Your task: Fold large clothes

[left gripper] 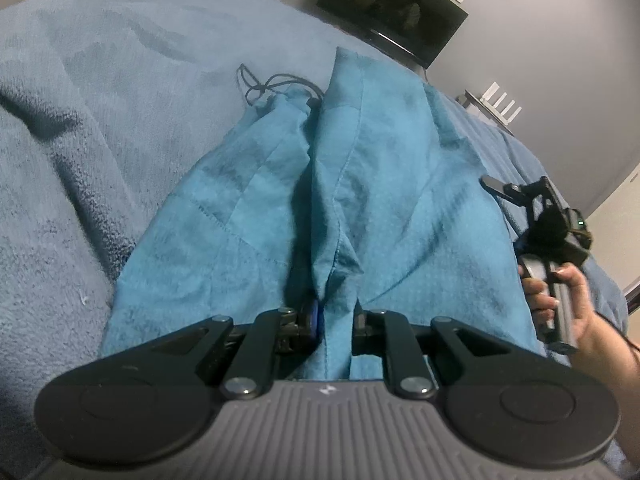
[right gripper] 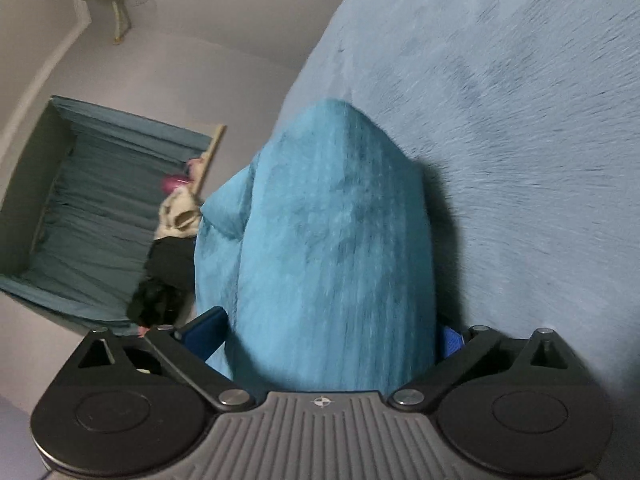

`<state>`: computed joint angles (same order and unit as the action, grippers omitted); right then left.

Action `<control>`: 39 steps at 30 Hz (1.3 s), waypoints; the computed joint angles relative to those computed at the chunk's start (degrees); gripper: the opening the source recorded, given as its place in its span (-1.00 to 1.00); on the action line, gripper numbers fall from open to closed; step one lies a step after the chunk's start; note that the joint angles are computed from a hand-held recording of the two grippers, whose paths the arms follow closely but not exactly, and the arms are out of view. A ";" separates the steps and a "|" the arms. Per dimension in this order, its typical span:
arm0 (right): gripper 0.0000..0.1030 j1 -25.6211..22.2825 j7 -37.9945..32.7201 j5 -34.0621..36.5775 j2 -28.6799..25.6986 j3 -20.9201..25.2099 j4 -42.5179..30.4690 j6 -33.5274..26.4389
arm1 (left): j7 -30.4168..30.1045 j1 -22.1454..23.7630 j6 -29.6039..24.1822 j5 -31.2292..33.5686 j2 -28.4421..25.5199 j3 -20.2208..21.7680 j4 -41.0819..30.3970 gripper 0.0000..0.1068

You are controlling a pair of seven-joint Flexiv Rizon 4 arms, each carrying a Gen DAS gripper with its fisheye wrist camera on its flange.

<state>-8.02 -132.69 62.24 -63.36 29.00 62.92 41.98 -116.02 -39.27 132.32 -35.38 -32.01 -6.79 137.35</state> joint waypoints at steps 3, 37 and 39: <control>0.78 0.80 -2.86 1.34 -2.39 0.83 -2.75 0.99 | -2.62 2.52 -0.07 3.15 -0.25 -0.84 0.29 -0.78; 0.73 -1.54 -2.27 -23.68 13.14 -2.84 13.90 48.39 | 14.81 1.98 -4.62 8.99 -16.36 -1.86 -29.80 -0.75; 0.70 -5.95 -20.49 -15.60 14.47 6.49 18.47 55.20 | 15.21 1.43 -4.20 8.45 -16.10 -1.41 -29.29 -0.75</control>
<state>-13.97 -153.17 46.65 -48.89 35.50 81.39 97.18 -100.82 -37.85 128.12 -26.93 -48.11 -8.21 108.06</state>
